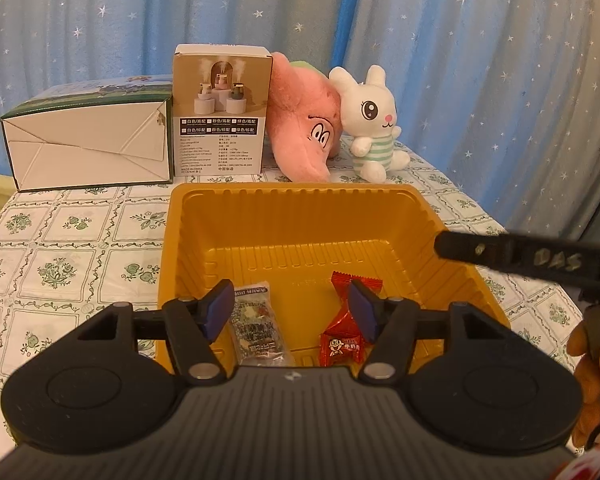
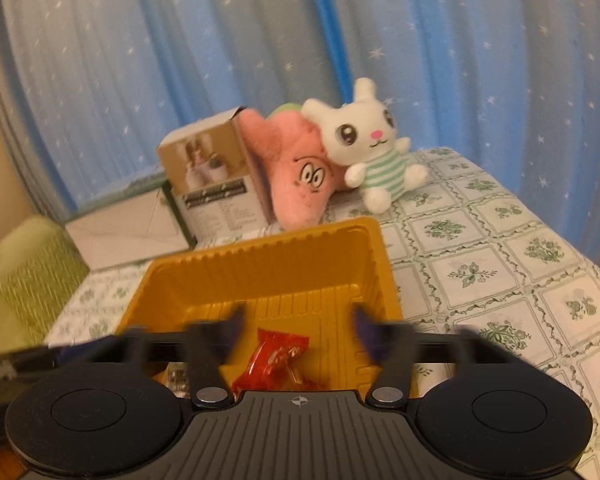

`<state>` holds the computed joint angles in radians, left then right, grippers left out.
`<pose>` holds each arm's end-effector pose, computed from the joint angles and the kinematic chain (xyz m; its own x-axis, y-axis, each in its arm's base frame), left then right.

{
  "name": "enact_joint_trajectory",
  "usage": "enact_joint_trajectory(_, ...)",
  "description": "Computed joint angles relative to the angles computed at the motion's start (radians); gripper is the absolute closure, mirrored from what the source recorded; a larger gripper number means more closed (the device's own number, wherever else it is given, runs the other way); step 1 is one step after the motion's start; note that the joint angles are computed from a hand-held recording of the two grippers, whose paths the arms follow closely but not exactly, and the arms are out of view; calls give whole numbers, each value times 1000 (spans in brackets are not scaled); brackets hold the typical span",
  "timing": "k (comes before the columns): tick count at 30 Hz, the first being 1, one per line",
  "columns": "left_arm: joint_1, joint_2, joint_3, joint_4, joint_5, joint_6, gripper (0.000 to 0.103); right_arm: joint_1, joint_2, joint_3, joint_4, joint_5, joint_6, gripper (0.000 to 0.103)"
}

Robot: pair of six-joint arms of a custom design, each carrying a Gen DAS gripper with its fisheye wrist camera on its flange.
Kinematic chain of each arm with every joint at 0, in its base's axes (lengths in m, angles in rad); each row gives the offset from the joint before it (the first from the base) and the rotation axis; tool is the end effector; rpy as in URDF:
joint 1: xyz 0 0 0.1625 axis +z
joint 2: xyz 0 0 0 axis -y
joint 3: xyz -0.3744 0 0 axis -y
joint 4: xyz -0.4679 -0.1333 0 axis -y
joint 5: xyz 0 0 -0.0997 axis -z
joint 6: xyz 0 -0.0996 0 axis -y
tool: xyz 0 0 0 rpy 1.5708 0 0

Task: Organize snacks
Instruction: 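Open both tools to drop the candies into the tray, then move both open tools back over the snacks on the table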

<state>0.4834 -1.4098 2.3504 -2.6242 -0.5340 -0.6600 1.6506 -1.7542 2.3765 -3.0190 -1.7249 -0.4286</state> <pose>-0.2882 -0.3987 0.1149 -0.7941 0.0373 -0.6067 0.4974 0.6135 -0.6133 0.1537 -0.4410 0.2645 -0.8816 -0.2502 0.4002 -0.4623 0.6286 -0.6254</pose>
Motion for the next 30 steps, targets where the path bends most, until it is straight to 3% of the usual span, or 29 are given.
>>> enact_joint_trajectory(15,-4,3,-2,8,-1,7,43,4,-1,-1,-22,-22,-6,28)
enact_joint_trajectory(30,-55,-41,22,117,46,-95,31,1,-42,26,-31,-42,-26,28)
